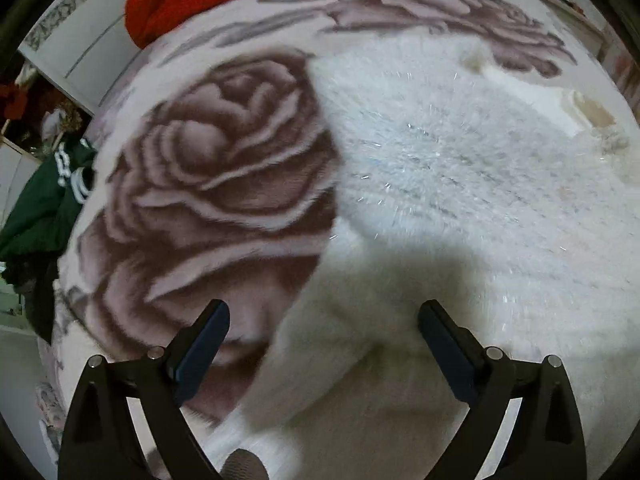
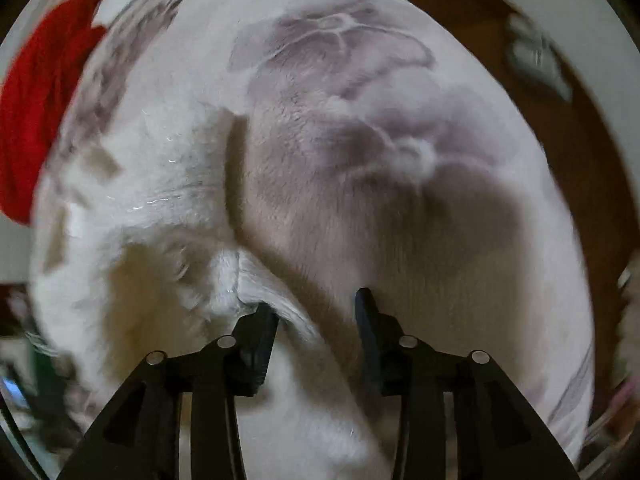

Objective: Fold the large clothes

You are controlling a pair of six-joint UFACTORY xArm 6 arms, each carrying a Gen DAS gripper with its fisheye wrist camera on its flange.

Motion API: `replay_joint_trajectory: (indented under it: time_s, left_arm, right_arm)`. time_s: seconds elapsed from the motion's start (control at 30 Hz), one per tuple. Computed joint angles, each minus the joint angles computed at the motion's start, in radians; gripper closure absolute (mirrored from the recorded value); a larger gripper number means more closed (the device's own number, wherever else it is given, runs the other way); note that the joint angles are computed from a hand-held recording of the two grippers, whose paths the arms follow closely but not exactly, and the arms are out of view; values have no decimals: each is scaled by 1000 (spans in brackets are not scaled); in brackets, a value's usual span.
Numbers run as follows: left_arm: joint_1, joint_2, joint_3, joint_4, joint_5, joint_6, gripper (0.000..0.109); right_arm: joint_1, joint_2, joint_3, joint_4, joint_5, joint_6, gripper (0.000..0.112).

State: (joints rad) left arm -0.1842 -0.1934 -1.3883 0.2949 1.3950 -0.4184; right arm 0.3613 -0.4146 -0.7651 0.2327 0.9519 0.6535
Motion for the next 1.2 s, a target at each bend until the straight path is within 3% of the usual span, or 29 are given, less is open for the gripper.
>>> replay_joint_trajectory:
  time_s: [0.1,0.2,0.27,0.37,0.43,0.47,0.6,0.63,0.7,0.73,0.8,0.93,1.07,1.13,1.17,1.2]
  left_arm:
    - [-3,-102,32,11,49,16,11]
    - [-1,-192,89,23,111,16,11]
    - [17,-247,158,-5,123,13,11]
    - [49,-315,292,-51,124,37,11]
    - [71,-350,348,-71,101,61,10]
    - [83,-348,341,-84,104,68,10]
    - [80,-297,198,-12,113,96,11]
    - [77,-277,167,10,113,95,11]
    - [77,-222,97,44,101,80,11]
    - [72,-179,56,74,93,66,11]
    - [70,-99,-20,107,80,51,11]
    - [61,77,-174,166,26,28,11]
    - [41,232,-302,234,0,30,11]
    - [34,298,-345,268,-13,37,11]
    - [33,326,-364,277,-18,43,11]
    - [30,349,-385,285,-15,45,11]
  right_arm:
    - [-18,-171,36,56,120,-36,68]
    - [22,-308,64,63,251,15,68]
    - [79,-367,95,66,286,46,68]
    - [224,-381,145,33,344,162,68]
    - [291,-346,153,-80,413,240,80]
    - [298,-329,146,-115,449,272,89]
    - [294,-272,-14,-146,524,379,86]
    - [309,-241,-88,-170,523,377,85]
    - [325,-179,-208,-197,481,352,63]
    - [320,-127,-263,-190,430,320,59]
    - [290,5,-370,-159,340,229,56]
    - [256,303,-594,-192,268,80,56]
    - [217,657,-916,-224,309,-88,56]
    - [216,819,-1094,-234,396,-122,56]
    - [216,879,-1159,-229,434,-131,63]
    - [221,932,-1218,-224,457,-130,101]
